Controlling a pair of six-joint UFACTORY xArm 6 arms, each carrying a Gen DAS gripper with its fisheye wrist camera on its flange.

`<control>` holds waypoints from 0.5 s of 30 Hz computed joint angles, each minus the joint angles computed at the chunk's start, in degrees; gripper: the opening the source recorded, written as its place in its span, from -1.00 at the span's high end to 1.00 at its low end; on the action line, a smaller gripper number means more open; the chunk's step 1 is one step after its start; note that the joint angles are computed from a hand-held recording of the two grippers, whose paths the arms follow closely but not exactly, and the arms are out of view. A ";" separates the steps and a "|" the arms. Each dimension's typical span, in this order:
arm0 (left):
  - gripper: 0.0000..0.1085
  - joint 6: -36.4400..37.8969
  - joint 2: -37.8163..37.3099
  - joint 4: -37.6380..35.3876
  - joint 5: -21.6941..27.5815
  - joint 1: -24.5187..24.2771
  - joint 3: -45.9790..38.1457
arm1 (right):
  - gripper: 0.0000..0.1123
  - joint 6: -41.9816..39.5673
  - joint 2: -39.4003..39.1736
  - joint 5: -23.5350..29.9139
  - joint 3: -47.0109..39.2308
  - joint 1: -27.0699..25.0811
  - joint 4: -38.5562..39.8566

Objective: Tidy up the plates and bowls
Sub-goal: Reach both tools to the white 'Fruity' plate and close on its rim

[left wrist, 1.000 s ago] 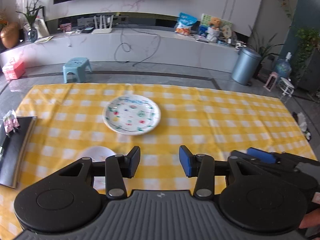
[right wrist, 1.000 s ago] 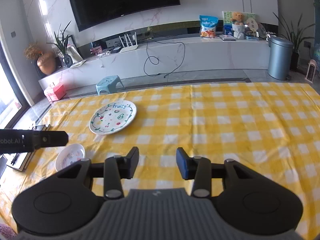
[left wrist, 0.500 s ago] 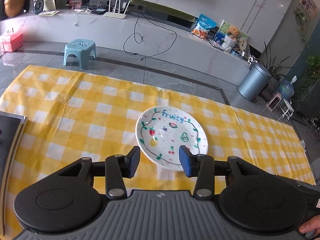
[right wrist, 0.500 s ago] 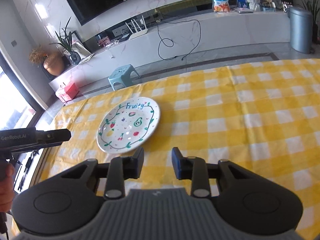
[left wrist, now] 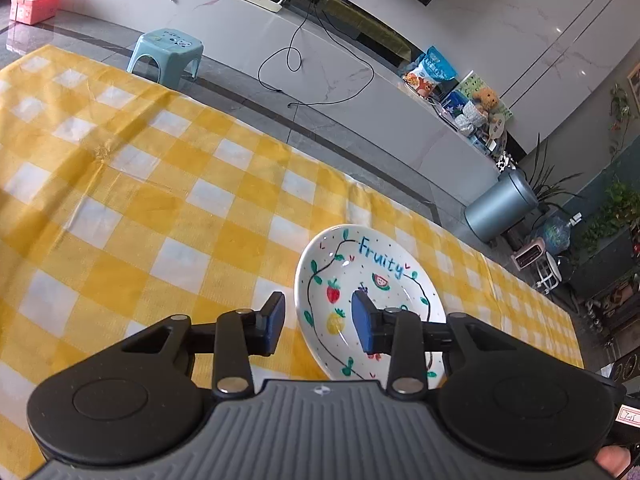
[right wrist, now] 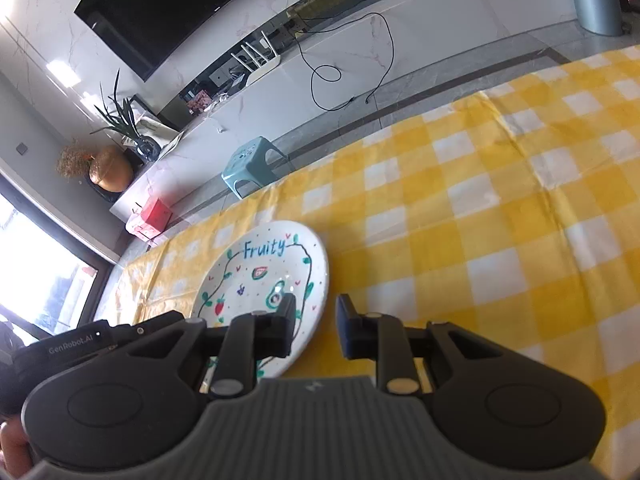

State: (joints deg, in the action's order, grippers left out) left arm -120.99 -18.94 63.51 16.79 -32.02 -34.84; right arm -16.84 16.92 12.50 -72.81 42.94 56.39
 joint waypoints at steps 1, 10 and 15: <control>0.28 -0.46 0.46 0.37 -0.71 0.49 -0.09 | 0.61 -0.04 0.50 0.25 -0.52 -0.11 0.29; 0.45 -2.86 2.94 3.88 -3.21 2.75 -1.07 | 0.76 -1.83 4.03 2.33 -4.32 -0.64 5.46; 0.66 -3.74 3.60 4.61 -3.62 3.25 -1.39 | 0.76 -3.98 4.29 1.83 -4.63 -0.19 9.18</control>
